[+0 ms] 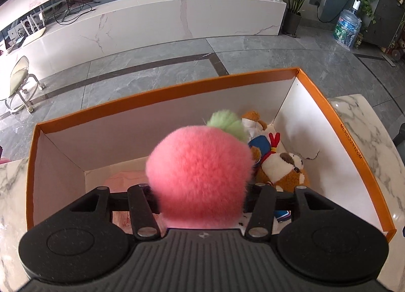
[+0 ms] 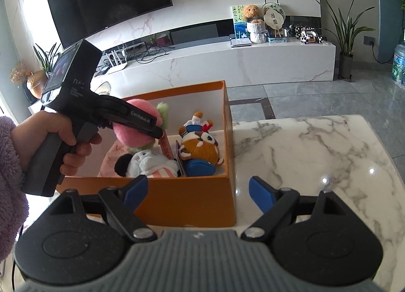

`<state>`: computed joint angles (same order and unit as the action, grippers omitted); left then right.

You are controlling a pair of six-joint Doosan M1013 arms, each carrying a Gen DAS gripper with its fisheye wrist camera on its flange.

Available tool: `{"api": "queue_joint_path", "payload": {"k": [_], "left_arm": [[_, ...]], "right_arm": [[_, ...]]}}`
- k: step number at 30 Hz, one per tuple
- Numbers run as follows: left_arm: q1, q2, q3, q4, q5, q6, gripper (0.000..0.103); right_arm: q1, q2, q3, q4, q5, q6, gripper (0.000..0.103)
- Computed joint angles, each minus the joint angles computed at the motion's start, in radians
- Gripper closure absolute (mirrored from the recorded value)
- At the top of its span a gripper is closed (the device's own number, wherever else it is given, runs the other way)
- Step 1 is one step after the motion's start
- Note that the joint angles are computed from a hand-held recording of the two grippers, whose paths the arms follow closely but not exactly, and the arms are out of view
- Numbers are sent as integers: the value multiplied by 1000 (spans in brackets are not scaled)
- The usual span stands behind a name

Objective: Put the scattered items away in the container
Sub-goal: 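Open the left tool to drop the pompom ball into the box, then move both tools toward the crochet toys beside the box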

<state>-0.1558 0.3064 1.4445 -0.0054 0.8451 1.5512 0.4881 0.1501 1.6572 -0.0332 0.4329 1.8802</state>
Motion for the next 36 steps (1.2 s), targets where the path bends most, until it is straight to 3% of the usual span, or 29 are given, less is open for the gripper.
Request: {"api": "queue_joint_path", "payload": {"k": [8,12,16,26,31,36], "left_arm": [[-10,-17,13,36,4,-20,33],[-12,-48,36,36,-29,-21,29],[-10,-93,72,7,-74,-6,21],[-16,-269,212,12,-224,-38,19],[-18,-366,301,133,-285,-163,17],[-39,-445,398,420,-310,-393,15]], "right_arm": [[16,14,-19,-119,36,91,15],[17,18,-24,-147,55,116,15],[24,12,-23,-172,62,139,15],[58,-34,3,-210,56,174,15],[84,-59,30,-242,22,202,15],[112,-73,52,-257,2,214,15]]}}
